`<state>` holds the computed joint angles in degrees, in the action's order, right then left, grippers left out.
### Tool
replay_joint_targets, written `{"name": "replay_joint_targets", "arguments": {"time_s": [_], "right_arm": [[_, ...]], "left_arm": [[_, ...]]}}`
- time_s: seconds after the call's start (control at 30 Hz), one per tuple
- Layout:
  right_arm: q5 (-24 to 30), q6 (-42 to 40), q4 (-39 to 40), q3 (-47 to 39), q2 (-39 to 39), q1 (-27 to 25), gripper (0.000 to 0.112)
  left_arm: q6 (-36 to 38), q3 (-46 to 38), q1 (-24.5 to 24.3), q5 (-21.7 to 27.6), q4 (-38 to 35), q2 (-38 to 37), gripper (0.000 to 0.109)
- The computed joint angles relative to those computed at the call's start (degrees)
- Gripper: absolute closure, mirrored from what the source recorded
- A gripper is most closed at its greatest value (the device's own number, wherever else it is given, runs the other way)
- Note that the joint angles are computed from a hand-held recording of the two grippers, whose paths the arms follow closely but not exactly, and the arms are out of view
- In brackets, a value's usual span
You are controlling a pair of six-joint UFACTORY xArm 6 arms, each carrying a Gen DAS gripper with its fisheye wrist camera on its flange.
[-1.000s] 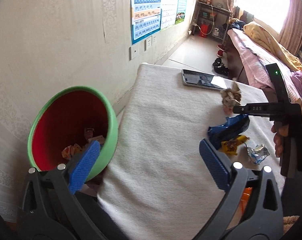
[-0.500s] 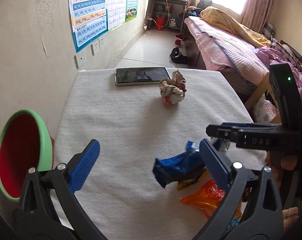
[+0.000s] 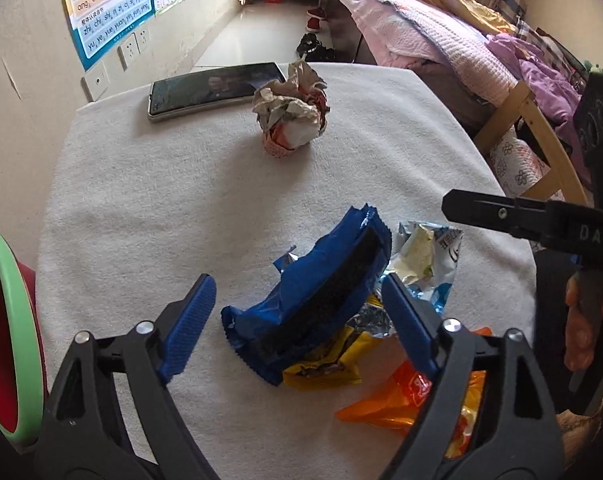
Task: Collect trash
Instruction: 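Move both open tools back over the table toward the blue wrapper and paper ball, then grasp the blue wrapper with the left tool while the right tool grasps the crumpled paper ball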
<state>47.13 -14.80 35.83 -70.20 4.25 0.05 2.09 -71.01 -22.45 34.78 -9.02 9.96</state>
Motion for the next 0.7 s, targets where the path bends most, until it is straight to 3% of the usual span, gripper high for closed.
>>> {"name": "replay_joint_targets", "arguments": {"time_s": [0.13,0.2,0.53,0.63,0.7], "right_arm": [[-0.1,-0.6,-0.3,-0.4,0.5,0.9,0.051],[-0.2,-0.9,-0.5,-1.1,1.1,1.3,0.051],[-3.1,4.5,-2.8,-17.0,14.1,4.4,0.049],[-2.7,8.7,-5.7,-23.0,19.3,5.4,0.039],[-1.0,12.0,-6.8,-26.9,22.5,5.6,0.039]], "left_arm": [[-1.2,-0.3,0.2,1.8,-0.6,0.7,0.062],[-2.2,1.3,0.5,0.9,-1.3,-0.7,0.067],[-13.2,14.7,3.2,-4.0,6.6,-13.8,0.069],[-16.7,17.9,4.7,-4.3,9.4,-16.9,0.069],[-18.9,19.7,5.6,-4.2,10.3,-18.4,0.069]]}}
